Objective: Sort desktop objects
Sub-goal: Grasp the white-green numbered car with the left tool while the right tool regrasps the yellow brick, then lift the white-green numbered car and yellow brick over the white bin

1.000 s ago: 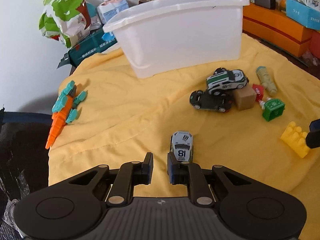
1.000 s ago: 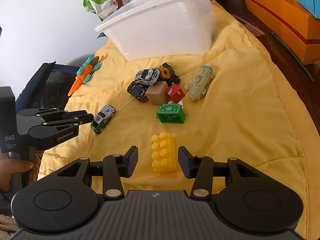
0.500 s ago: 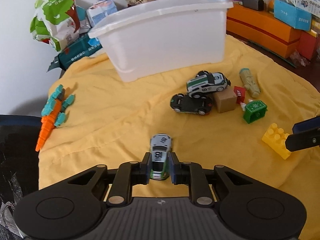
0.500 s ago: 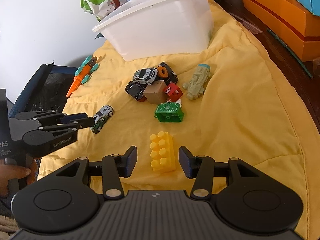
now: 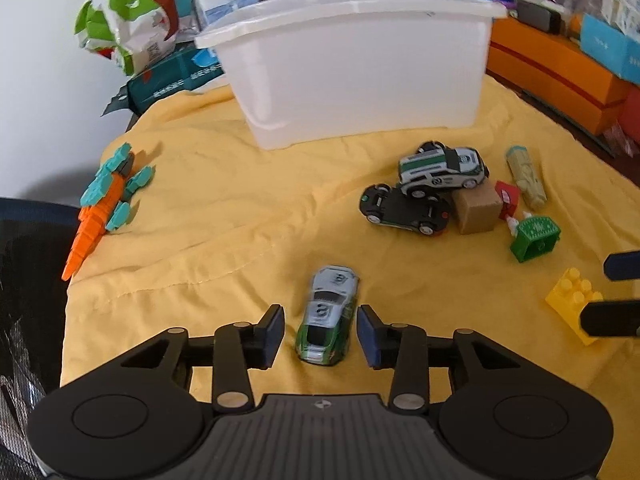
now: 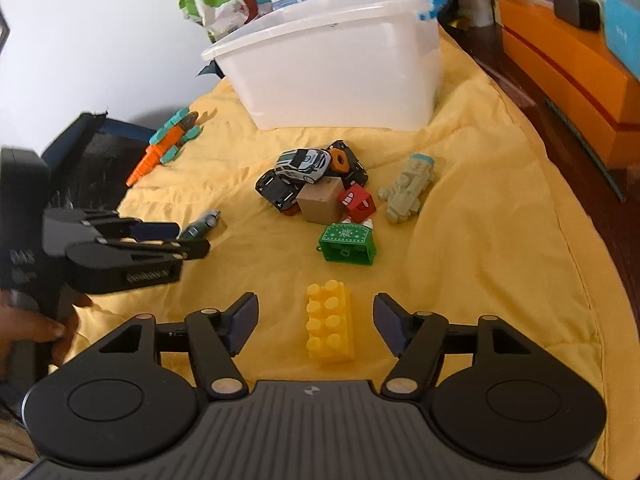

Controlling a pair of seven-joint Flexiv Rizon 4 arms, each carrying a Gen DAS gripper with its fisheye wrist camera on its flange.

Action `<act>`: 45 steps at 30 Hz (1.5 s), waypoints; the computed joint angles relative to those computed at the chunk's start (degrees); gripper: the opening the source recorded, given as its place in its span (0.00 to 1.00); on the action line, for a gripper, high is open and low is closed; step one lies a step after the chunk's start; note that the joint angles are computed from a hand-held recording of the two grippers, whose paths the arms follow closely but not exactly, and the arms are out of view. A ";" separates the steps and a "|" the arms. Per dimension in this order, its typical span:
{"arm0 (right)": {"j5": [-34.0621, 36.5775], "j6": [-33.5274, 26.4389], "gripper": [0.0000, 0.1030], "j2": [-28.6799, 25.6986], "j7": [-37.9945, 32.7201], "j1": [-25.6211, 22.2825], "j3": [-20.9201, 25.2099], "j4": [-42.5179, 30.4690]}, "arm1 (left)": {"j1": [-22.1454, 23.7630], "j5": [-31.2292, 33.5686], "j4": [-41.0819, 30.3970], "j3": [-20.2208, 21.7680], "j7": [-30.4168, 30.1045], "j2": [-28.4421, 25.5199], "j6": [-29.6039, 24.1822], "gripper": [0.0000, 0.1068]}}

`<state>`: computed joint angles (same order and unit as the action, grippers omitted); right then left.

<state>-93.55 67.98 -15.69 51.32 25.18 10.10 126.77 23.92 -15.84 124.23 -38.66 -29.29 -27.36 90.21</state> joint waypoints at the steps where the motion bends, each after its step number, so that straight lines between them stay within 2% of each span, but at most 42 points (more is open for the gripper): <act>1: 1.91 -1.11 0.65 -0.27 -2.27 0.56 0.27 -0.18 | 0.14 -0.02 -0.09 -0.08 0.03 -0.10 -0.03 0.46; 6: 9.34 -5.05 0.65 -1.60 -10.26 3.39 0.37 -1.28 | -3.68 -0.48 -1.97 4.21 0.22 -0.79 -2.53 0.49; 10: 12.79 -6.22 0.62 -3.07 -15.29 5.44 -0.24 -2.52 | -3.42 -2.28 -1.71 3.48 2.01 -1.15 -2.48 0.49; 14: 19.47 -9.06 0.52 -4.25 -21.58 7.82 -0.02 -3.43 | -3.26 -3.41 -1.71 3.03 2.85 -1.24 -2.74 0.49; 16: 19.29 -9.65 0.52 -4.20 -21.43 8.83 -0.74 -3.27 | -3.14 -3.89 -1.77 2.76 3.39 -1.37 -2.87 0.49; 17: 19.01 -9.97 0.49 -4.17 -21.16 9.17 -1.01 -3.23 | -2.94 -4.18 -1.80 2.47 3.67 -1.42 -3.11 0.47; 18: 19.34 -10.20 0.45 -4.23 -21.54 9.33 -1.05 -3.25 | -2.61 -4.54 -1.81 2.03 4.05 -1.41 -3.60 0.41; 19: 20.14 -10.69 0.38 -4.30 -22.45 9.52 -0.96 -3.33 | -2.18 -4.94 -1.75 1.46 4.63 -1.33 -4.24 0.36; 20: 20.72 -11.39 0.27 -4.27 -23.18 9.81 -0.93 -3.44 | -2.11 -5.22 -1.62 1.22 5.31 -1.20 -4.38 0.32; 22: 21.57 -11.69 0.26 -4.20 -24.59 10.02 -0.92 -3.67 | -2.87 -5.24 -1.43 1.76 6.34 -0.90 -3.88 0.31; 25: 21.92 -12.29 0.26 -3.75 -26.14 10.30 -1.09 -3.95 | -3.69 -6.84 -2.31 2.56 6.92 0.00 -6.31 0.31; 28: 21.01 -13.24 0.26 -2.39 -26.89 10.17 -1.34 -4.11 | -2.15 -10.58 -2.64 -0.36 9.43 1.01 -6.72 0.31; 33: 16.84 -15.12 0.26 0.97 -27.77 8.03 -2.05 -5.16 | 3.48 -18.15 -5.76 -11.32 14.82 1.34 -5.12 0.31; 36: 12.05 -14.48 0.26 2.68 -26.67 5.21 -2.91 -6.45 | 2.54 -19.89 -10.76 -13.43 15.55 0.17 -5.05 0.31; 38: 8.80 -14.34 0.26 3.12 -25.70 3.24 -3.49 -7.95 | -1.01 -19.92 -15.38 -11.38 14.83 -0.96 -5.59 0.31; 41: 5.76 -15.13 0.26 2.37 -26.09 1.04 -4.20 -11.01 | -8.16 -19.12 -22.44 -6.02 14.19 -3.38 -5.72 0.31; 45: 4.20 -14.62 0.26 -0.10 -27.18 -1.42 -5.42 -14.62 | -20.88 -15.55 -32.47 7.90 8.80 -7.33 -9.75 0.31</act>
<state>-89.35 53.36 -15.78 24.14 23.76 4.68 112.14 3.04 -31.40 91.76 -30.75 -20.49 -34.69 80.46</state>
